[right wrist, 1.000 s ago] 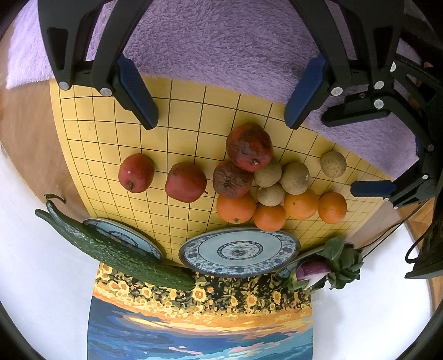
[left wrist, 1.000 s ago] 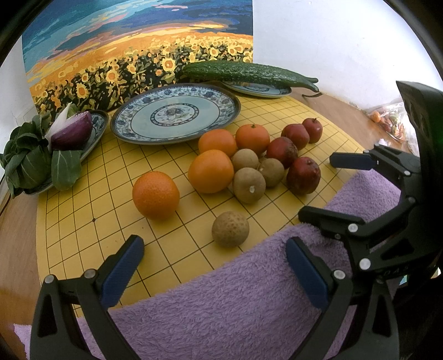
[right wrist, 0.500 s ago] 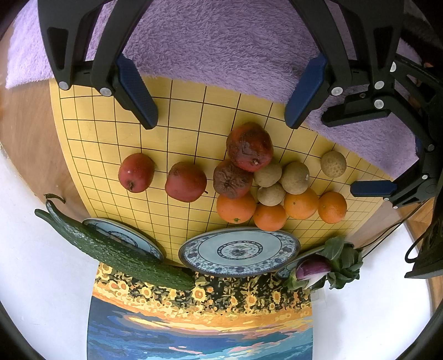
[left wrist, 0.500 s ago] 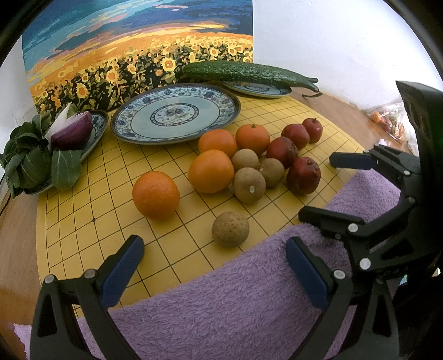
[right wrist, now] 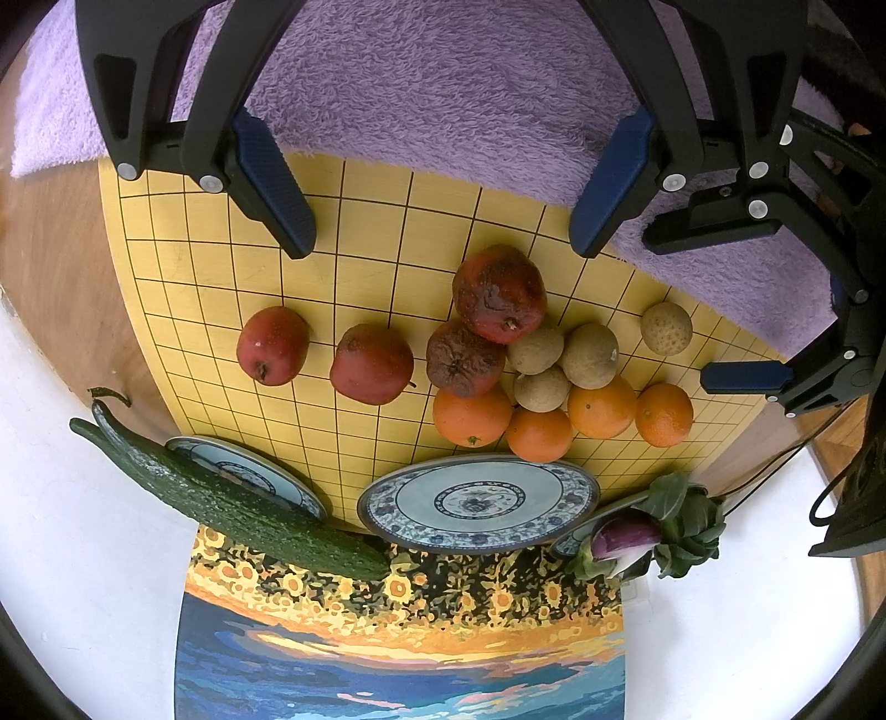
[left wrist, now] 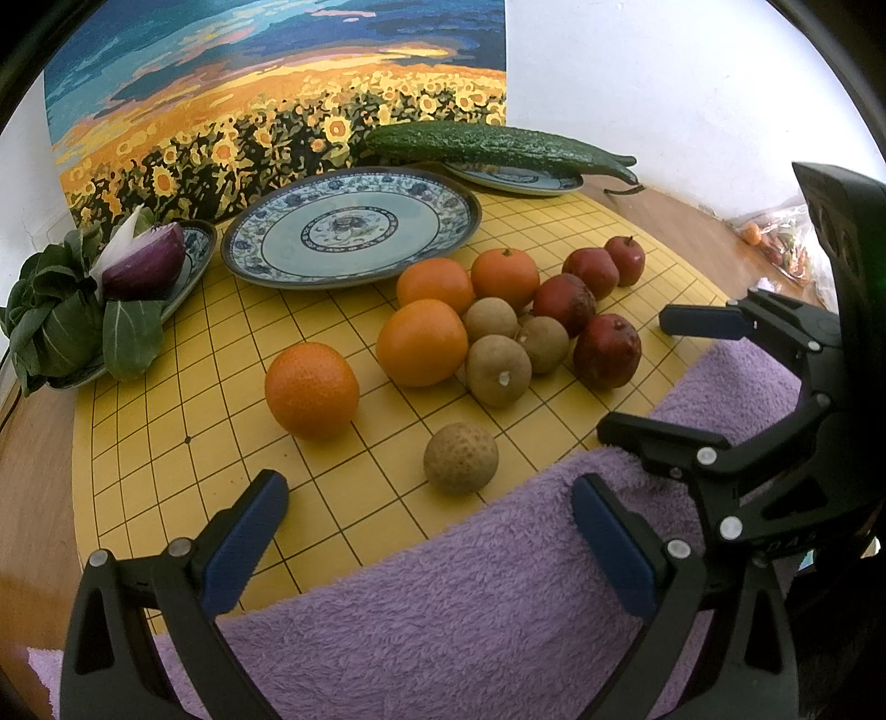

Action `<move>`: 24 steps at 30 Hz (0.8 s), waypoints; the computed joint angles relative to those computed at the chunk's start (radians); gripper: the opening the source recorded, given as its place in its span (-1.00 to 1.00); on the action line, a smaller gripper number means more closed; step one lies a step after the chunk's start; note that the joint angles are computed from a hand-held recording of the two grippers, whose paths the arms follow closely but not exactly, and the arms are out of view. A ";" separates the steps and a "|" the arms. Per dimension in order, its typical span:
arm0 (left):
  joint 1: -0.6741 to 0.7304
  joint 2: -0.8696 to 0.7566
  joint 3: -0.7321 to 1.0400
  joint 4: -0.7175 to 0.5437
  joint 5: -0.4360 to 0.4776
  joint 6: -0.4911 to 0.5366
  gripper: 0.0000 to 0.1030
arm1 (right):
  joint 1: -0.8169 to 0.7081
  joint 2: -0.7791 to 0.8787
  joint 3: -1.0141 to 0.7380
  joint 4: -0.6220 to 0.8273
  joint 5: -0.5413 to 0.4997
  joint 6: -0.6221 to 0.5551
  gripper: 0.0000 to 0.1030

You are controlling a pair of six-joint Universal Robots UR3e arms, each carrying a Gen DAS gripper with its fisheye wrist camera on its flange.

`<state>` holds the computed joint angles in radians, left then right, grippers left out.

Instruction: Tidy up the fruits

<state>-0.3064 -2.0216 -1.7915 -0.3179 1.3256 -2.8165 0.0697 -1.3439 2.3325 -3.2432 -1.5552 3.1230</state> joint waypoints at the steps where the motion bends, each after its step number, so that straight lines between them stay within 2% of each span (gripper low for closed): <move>1: 0.000 0.000 0.000 -0.001 0.000 0.000 1.00 | 0.001 0.000 0.001 -0.001 0.001 0.000 0.85; 15: 0.000 0.000 0.000 0.000 0.000 0.000 1.00 | -0.006 -0.004 0.000 0.008 0.009 -0.009 0.87; 24: 0.001 -0.001 0.004 -0.003 -0.002 -0.002 1.00 | 0.039 0.006 -0.017 0.014 -0.075 0.082 0.87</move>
<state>-0.3052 -2.0226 -1.7879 -0.3206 1.3237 -2.8186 0.1087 -1.3381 2.3158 -3.2291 -1.6300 3.2053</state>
